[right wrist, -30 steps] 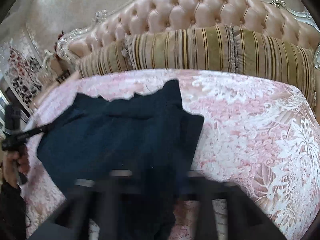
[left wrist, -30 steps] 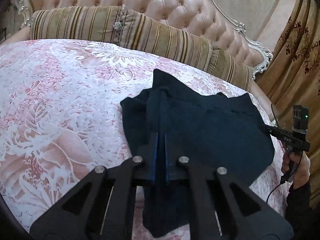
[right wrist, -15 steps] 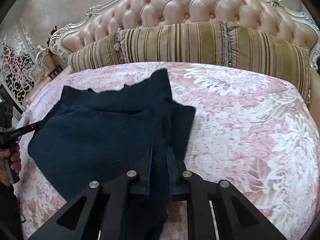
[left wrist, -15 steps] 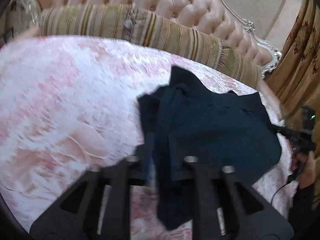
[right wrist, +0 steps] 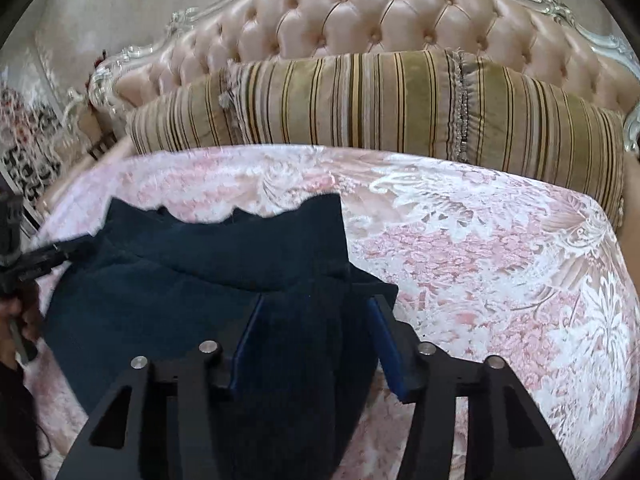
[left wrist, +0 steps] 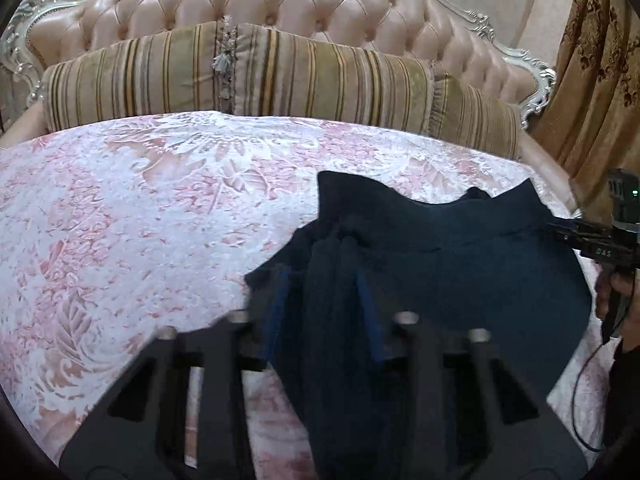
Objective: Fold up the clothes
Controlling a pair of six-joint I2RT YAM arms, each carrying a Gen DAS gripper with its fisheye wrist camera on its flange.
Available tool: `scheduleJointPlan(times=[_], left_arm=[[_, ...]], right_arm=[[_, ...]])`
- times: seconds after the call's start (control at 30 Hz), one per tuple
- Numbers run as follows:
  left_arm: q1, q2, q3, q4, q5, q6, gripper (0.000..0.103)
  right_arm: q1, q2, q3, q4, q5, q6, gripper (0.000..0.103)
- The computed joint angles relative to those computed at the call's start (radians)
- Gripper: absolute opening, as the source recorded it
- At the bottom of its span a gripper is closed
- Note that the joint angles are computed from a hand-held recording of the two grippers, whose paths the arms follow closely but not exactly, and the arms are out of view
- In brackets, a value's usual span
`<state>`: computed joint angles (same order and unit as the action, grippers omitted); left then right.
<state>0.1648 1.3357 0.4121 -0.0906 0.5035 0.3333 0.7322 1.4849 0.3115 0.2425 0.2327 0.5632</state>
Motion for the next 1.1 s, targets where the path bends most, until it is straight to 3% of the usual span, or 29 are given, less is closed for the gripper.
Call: scheduleJointPlan(times=[0.07,0.13,0.23,0.73,0.9,1.1], left_arm=[[-0.022,-0.017,-0.012,0.007,-0.034,-0.005,0.014],[-0.055,-0.054,-0.038,0.024,-0.08,-0.018,0.012],[-0.104,-0.094,-0.058,0.039,-0.153,-0.036,0.011],[-0.155,-0.179,-0.08,0.042,-0.252,-0.034,0.01],[-0.195,-0.106,-0.091,0.108,-0.309,-0.042,0.01],[-0.203,-0.108,-0.089,0.1,-0.318,-0.042,0.011]], right_arm=[[0.012,0.021,-0.004,0.031,0.008,0.0,0.05],[0.021,0.037,-0.001,0.041,0.011,-0.004,0.032],[0.046,0.042,0.015,0.014,0.046,-0.006,0.027],[0.091,-0.009,0.056,-0.113,0.147,-0.014,0.02],[0.055,0.066,0.045,-0.044,0.103,-0.026,0.02],[0.041,0.058,0.035,-0.034,0.087,-0.035,0.02]])
